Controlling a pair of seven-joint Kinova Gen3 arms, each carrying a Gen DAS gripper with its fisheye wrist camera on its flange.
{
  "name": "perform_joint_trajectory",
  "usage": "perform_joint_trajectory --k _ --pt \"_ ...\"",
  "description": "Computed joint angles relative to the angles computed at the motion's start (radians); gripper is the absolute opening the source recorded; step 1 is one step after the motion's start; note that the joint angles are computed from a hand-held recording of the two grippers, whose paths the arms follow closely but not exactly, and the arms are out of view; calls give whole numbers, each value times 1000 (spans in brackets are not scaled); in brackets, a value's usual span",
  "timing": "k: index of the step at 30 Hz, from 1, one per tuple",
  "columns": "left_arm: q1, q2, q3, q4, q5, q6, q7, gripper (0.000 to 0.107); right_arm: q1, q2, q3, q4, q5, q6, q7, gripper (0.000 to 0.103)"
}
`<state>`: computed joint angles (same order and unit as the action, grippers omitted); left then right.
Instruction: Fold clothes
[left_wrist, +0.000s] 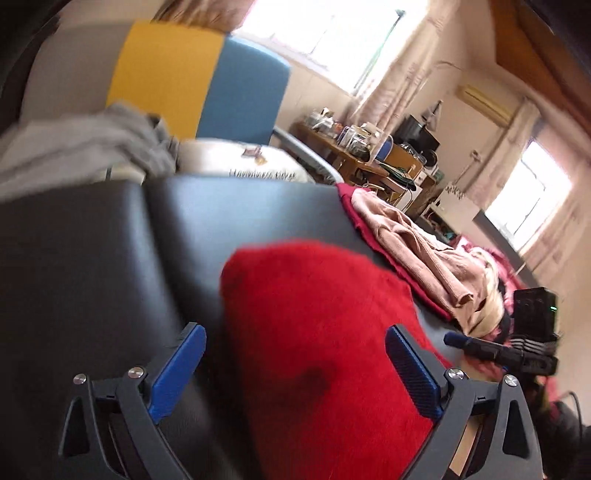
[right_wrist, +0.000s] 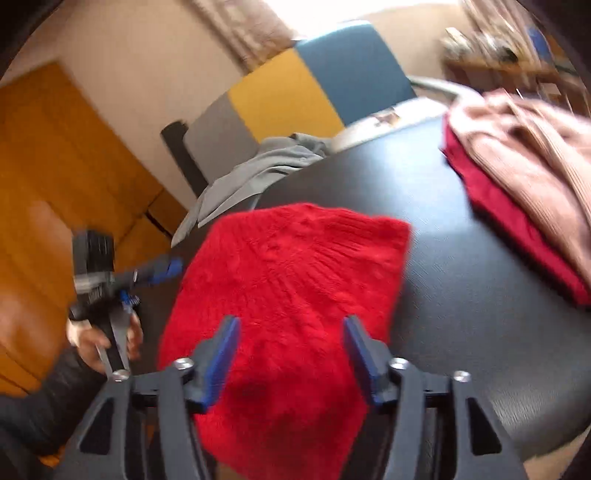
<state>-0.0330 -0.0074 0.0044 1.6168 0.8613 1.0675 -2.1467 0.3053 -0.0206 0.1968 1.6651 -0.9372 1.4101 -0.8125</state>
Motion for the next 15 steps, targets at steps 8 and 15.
perform_joint_trajectory --k 8,15 --pt "-26 68 8 59 109 90 -67 102 26 129 -50 -43 20 71 -59 76" --pt "-12 122 55 5 80 102 -45 102 -1 245 -152 -145 -36 104 -64 103"
